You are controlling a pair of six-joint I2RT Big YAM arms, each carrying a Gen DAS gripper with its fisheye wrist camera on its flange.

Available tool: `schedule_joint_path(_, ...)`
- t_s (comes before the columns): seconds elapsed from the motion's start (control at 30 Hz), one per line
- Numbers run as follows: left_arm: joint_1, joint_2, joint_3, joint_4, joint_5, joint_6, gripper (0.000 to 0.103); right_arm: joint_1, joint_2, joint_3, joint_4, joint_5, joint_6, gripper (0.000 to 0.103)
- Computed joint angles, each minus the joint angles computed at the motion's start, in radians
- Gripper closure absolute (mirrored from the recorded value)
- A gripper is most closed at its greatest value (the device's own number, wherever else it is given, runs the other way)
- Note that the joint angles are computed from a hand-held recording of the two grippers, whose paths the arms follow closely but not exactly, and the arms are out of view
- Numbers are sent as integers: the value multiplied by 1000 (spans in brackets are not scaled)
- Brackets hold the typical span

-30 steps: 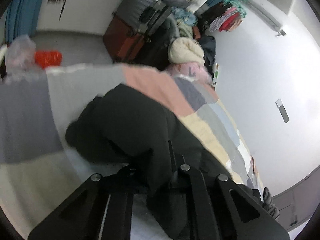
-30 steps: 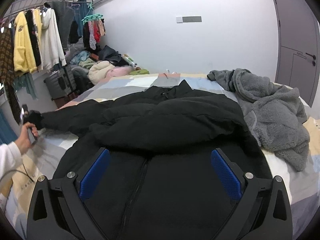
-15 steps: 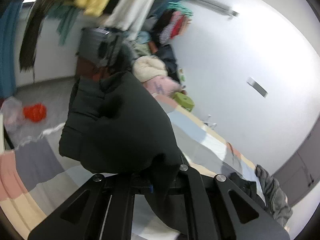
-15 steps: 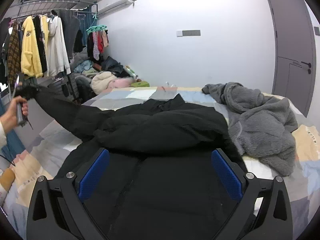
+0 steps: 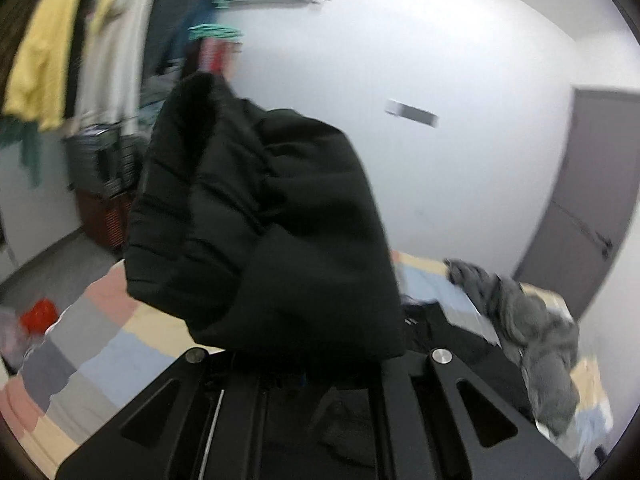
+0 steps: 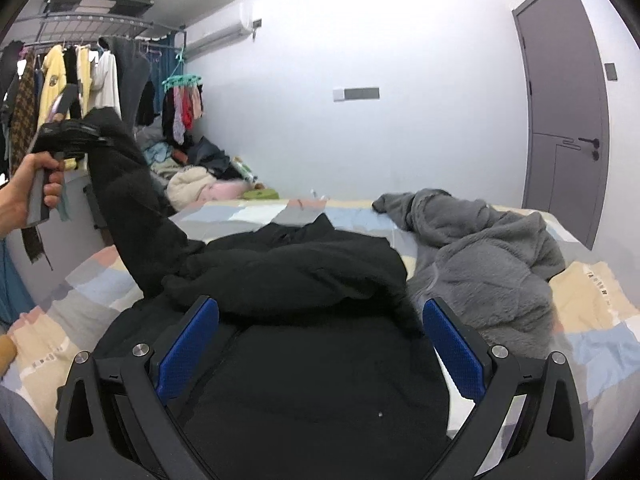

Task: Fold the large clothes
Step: 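Lift the sleeve and lay it across the jacket body with the left gripper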

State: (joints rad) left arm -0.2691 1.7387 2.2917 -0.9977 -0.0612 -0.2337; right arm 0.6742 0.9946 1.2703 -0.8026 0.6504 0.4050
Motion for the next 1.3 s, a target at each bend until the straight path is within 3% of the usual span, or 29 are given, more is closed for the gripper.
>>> schedule_joint_path(0.27, -189, 102, 64, -25, -18, 81, 96, -48, -61, -53, 11, -58, 31, 0)
schedule_joint_path(0.5, -328, 173, 29, -8, -31, 76, 96, -87, -90, -89, 43, -86, 34, 0)
schedule_joint_path(0.63, -368, 229, 19, -12, -46, 105, 95, -133, -99, -119, 65, -126, 49, 0)
schedule_joint_path(0.77, -388, 261, -29, 4, -39, 57, 96, -183, -94, -147, 89, -179, 61, 0)
schedule_joint_path(0.9, -400, 318, 9, -28, -45, 43, 96, -218, -77, -164, 113, -234, 59, 0)
schedule_joint_path(1.07, -398, 294, -4, -24, -31, 35, 94, -260, -74, -195, 147, -284, 70, 0)
schedule_joint_path(1.17, -401, 279, 8, -65, -50, 51, 80, -271, -68, -197, 152, -296, 67, 0)
schedule_joint_path(1.23, -407, 249, -27, -45, -63, 54, 46, -267, -68, -198, 159, -289, 62, 0)
schedule_joint_path(1.3, -414, 199, -93, 11, -82, 47, 25, -254, -72, -198, 165, -280, 58, 0)
